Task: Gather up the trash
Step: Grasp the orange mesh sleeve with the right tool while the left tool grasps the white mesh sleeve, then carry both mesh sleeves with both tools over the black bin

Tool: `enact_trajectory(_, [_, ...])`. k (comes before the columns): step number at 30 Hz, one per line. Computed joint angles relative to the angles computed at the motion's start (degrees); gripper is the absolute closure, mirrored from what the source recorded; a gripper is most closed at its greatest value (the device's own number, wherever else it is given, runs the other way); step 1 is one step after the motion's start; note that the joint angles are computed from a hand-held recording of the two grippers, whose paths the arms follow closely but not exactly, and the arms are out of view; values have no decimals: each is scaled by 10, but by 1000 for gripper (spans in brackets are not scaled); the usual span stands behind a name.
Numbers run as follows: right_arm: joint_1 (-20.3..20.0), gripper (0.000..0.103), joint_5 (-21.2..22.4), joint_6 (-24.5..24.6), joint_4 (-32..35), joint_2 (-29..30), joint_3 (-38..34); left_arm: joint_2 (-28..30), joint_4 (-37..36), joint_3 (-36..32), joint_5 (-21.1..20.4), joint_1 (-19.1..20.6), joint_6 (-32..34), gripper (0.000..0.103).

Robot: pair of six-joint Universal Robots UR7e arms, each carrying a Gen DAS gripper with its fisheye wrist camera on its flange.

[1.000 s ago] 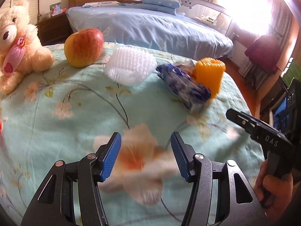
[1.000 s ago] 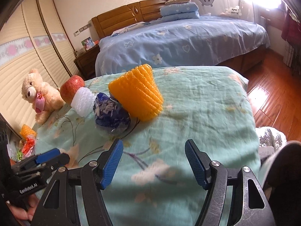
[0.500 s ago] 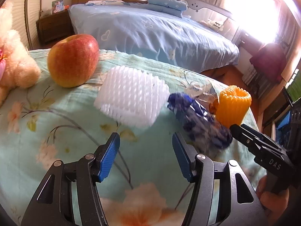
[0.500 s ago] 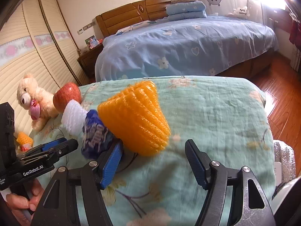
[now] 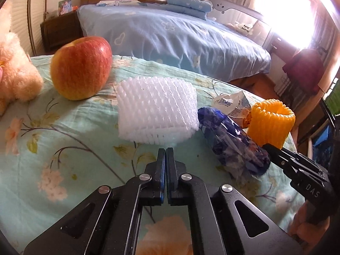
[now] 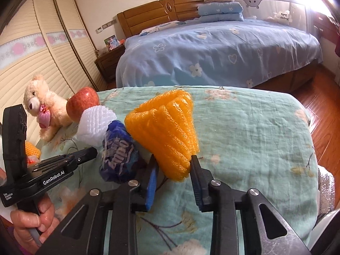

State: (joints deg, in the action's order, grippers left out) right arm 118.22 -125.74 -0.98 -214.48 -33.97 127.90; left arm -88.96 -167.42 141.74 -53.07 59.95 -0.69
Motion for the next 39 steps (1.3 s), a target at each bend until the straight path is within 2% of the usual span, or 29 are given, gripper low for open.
enact_trajectory(8, [18,75,-4,34,-28,-12,37,-34,35,7,-14,2,-20,100])
enact_trajectory(9, [20,75,-5,40,-34,-14,44,-32,38,4,-12,2,-24,93])
enact_trajectory(10, [23,75,-6,46,-39,-16,50,-31,41,1,-6,1,-30,75])
enact_trajectory(11, [25,75,-7,49,-41,-19,55,-28,35,-1,4,-2,-36,63])
enact_trajectory(12, [28,75,-10,56,-45,-21,62,-27,22,0,15,-4,-36,44])
enact_trajectory(13, [30,75,-10,59,-47,-23,66,-25,10,1,26,-6,-35,40])
enact_trajectory(14, [31,75,-10,63,-47,-25,69,-22,-1,-2,33,-6,-30,40])
enact_trajectory(16, [34,75,-12,69,-51,-29,76,-20,-5,-10,27,2,-28,36])
enact_trajectory(18, [34,75,-11,74,-53,-31,80,-16,-10,-21,9,17,-23,34])
enact_trajectory(21, [35,75,-12,77,-52,-30,81,-13,-13,-37,-43,41,-15,32])
enact_trajectory(23, [33,75,-10,78,-52,-28,83,-3,-29,-44,-50,46,-7,29])
enact_trajectory(26, [31,75,-11,82,-52,-24,83,26,-60,-50,-21,43,10,30])
enact_trajectory(27, [31,75,-11,84,-52,-23,83,37,-65,-55,-22,46,15,46])
enact_trajectory(28, [31,75,-11,84,-51,-22,83,44,-60,-61,-31,52,19,75])
enact_trajectory(29, [31,75,-12,85,-52,-21,84,51,-43,-70,-34,57,17,80])
enact_trajectory(34, [33,75,-13,89,-57,-22,89,44,-64,-53,-23,47,31,85])
enact_trajectory(39, [42,75,-17,94,-66,-27,98,-16,-42,-13,-26,27,14,85])
